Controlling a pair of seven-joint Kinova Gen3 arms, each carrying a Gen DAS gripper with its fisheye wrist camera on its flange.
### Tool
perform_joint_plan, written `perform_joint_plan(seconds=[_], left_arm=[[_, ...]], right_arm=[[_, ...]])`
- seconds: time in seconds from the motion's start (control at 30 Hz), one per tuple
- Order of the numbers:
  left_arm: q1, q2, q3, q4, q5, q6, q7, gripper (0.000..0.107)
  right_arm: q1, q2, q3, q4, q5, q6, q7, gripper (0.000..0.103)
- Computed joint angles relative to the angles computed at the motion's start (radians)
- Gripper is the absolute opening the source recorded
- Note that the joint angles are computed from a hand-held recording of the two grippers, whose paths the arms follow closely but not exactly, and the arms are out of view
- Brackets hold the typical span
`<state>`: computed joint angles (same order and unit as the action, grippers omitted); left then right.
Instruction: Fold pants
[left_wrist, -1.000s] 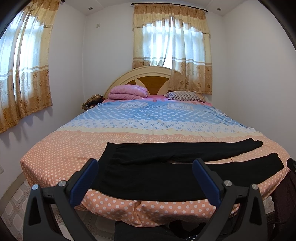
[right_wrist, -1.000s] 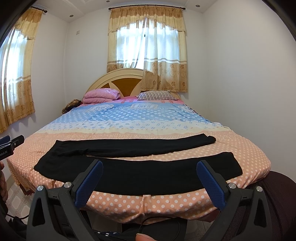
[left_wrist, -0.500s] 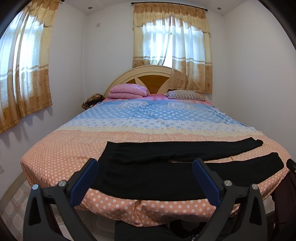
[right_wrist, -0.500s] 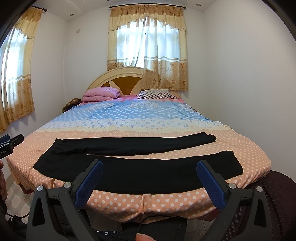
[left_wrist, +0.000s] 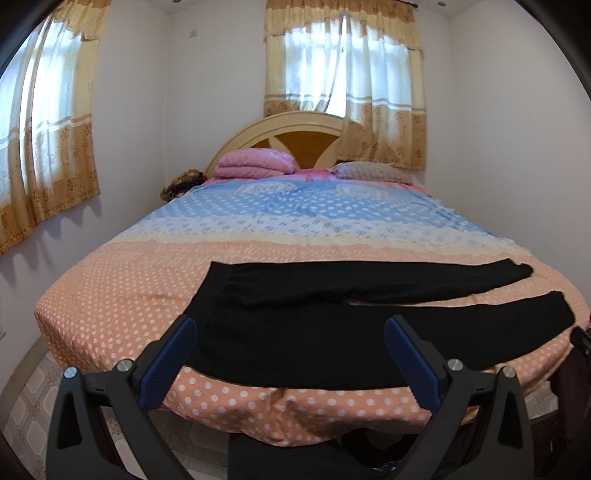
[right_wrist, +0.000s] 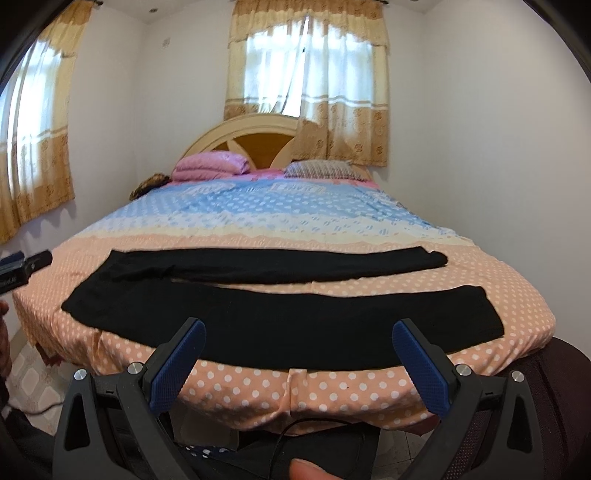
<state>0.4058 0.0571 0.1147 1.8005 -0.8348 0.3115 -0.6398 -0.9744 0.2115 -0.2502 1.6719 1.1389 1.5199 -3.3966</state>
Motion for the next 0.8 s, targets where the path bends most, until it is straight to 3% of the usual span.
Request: perform_joint_plan(seconds=[0.13,0.23,0.37,0.5,0.57,0.67,0.73,0.8], left_arm=[[0.089,0.065,-0.151,-0.045,-0.042,0.014,0.066,0.103],[0.106,0.128,-0.238,-0.110,0.031,0.021,-0.009,0.103],[-0.028,0.246,-0.159,-0.248,0.176,0.068,-0.172,0.103],[-0.181,0.368,0.005,-0.420,0.285,0.182,-0.334,0.103],[-0.196,0.428,0.020,-0.512,0.341,0.230,-0.415,0.103],[-0.162,0.501,-0.030,-0.649,0.403,0.293,-0.529,0.103],[-0.181,0.552,-0.003,-0.741,0.414,0.341,-0.595,0.103],[-0.226,0.612,0.074,-0.834,0.401,0.382,-0.650,0.103]], right_arm=[[0.051,0.000,0.013,0.025,-0.039,-0.081,0.044,0.102],[0.084,0.015,0.031,0.032,-0.062,-0.108,0.069,0.102],[0.137,0.024,0.059,0.033,-0.098,-0.151,0.116,0.102],[0.213,0.013,0.101,0.032,-0.133,-0.241,0.178,0.102],[0.264,0.018,0.112,0.008,-0.149,-0.272,0.246,0.102],[0.316,0.013,0.135,-0.008,-0.153,-0.326,0.323,0.102],[0.348,0.011,0.149,-0.018,-0.161,-0.360,0.358,0.102],[0.375,0.019,0.163,-0.036,-0.172,-0.378,0.389,0.102]])
